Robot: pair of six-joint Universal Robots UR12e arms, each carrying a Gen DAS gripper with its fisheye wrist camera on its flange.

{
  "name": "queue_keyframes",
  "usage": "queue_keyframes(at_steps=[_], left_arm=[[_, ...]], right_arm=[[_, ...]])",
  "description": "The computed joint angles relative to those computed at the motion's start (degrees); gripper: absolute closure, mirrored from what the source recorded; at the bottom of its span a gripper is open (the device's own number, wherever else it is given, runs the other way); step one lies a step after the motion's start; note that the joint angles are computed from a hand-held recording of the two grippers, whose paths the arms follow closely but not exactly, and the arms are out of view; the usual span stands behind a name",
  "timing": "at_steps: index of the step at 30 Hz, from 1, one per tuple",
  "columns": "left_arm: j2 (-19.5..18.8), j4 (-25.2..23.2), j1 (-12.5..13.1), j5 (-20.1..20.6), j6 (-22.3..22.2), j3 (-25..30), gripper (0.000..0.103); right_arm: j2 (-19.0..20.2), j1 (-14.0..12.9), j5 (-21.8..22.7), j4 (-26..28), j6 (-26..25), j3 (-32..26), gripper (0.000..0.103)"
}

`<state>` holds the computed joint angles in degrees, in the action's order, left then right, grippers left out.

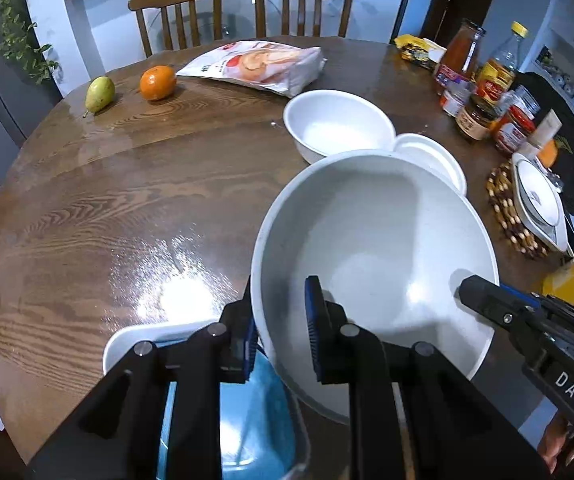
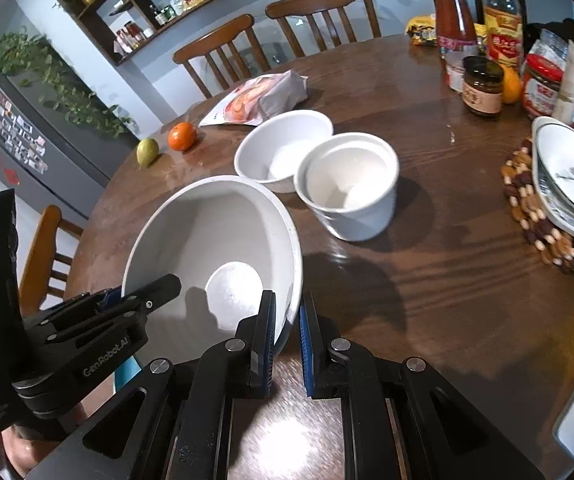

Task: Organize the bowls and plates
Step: 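Lift the large white bowl with both grippers and set it beside the teal stack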

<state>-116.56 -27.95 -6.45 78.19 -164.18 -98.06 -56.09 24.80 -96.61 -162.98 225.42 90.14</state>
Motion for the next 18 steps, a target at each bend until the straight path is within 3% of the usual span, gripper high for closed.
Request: queue_keyframes(at_steps=[18], left_arm=[[2.2,1.07,-1.3,1.13,-1.02,-4.66,0.082]], right_arm=[[-2.97,0.74,-0.18,0.81,-1.81,5.07,0.09]])
